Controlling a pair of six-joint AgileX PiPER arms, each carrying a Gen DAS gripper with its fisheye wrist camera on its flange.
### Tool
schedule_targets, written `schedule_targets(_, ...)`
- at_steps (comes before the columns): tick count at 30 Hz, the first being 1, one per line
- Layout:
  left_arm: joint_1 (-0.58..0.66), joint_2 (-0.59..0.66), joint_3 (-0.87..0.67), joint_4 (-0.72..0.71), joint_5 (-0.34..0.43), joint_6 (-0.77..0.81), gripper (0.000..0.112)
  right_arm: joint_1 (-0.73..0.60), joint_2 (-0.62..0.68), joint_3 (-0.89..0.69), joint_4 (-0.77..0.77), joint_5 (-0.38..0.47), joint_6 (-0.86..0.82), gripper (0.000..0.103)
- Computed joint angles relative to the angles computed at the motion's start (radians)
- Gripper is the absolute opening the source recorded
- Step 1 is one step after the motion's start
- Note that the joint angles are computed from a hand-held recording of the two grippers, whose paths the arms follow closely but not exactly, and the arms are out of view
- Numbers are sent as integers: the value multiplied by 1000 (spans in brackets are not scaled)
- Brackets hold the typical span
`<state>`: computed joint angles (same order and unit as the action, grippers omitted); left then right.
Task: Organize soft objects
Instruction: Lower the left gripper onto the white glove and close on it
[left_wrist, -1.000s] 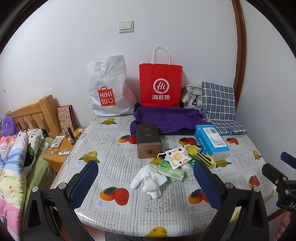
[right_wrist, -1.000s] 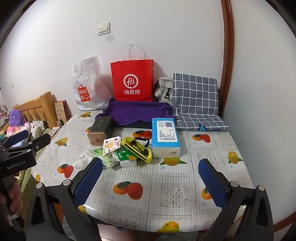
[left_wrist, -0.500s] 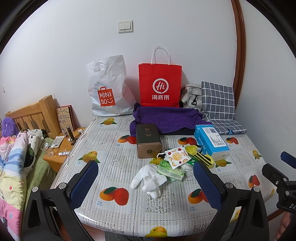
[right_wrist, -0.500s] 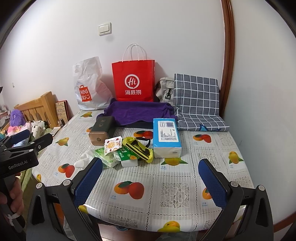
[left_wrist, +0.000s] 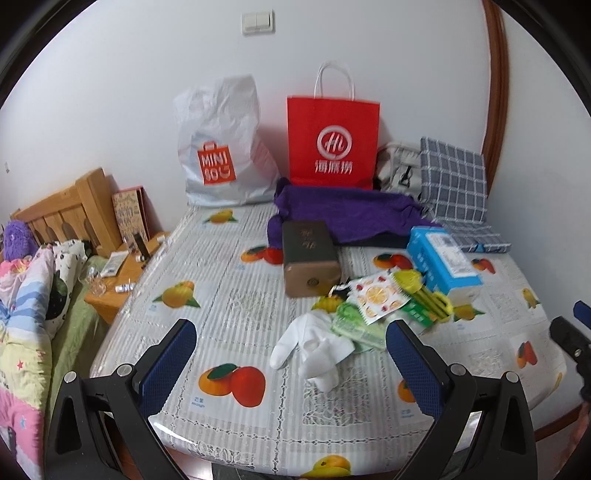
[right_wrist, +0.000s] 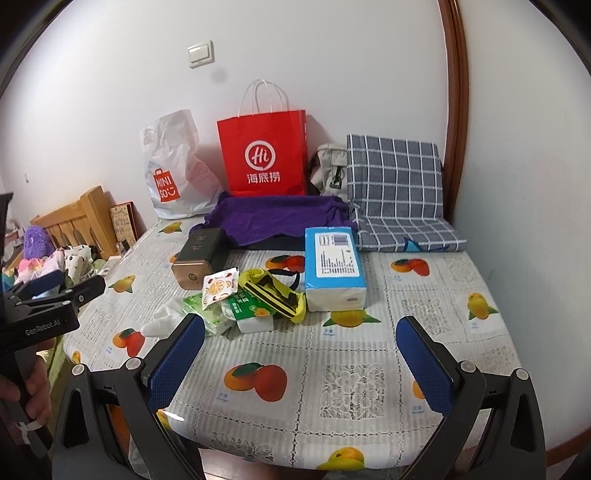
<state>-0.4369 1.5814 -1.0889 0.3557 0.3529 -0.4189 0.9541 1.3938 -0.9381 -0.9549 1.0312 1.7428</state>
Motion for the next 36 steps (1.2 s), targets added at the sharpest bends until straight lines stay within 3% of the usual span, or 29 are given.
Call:
schedule_targets(9,44,206,-70,-93,-36,111,103,-165,30,146,-39,-232,68,102)
schedule_targets(14,44,318,-143,-102,-17,136,103,-282,72,206,-75,-384,115,101)
schedule_targets(20,48,440,-248,-191,10,243,100,-366,142,216,-92,-487,119,101)
schedule_targets(23,44,485,-295,-254,23,316,94,-386,173,206,-95,-512,108,101)
schedule_targets(26,50,514,-328,-316,29,379,67,-399,201,189,-102,-535,96,101)
schedule_targets(28,59,519,-335,-382,35,450,33,-402,217,172,-89,-544,71,101)
schedule_targets(29,69,518,-337,-443,45,520,25,-404,223,165,-87,-549,61,101)
schedule_targets(32,96,490,-313,-550,46,651,16,-403,242,137,-87,-547,36,101)
schedule_targets(36,131,448,-278,-499,28,623,16,-403,266,92,-83,-543,4,100)
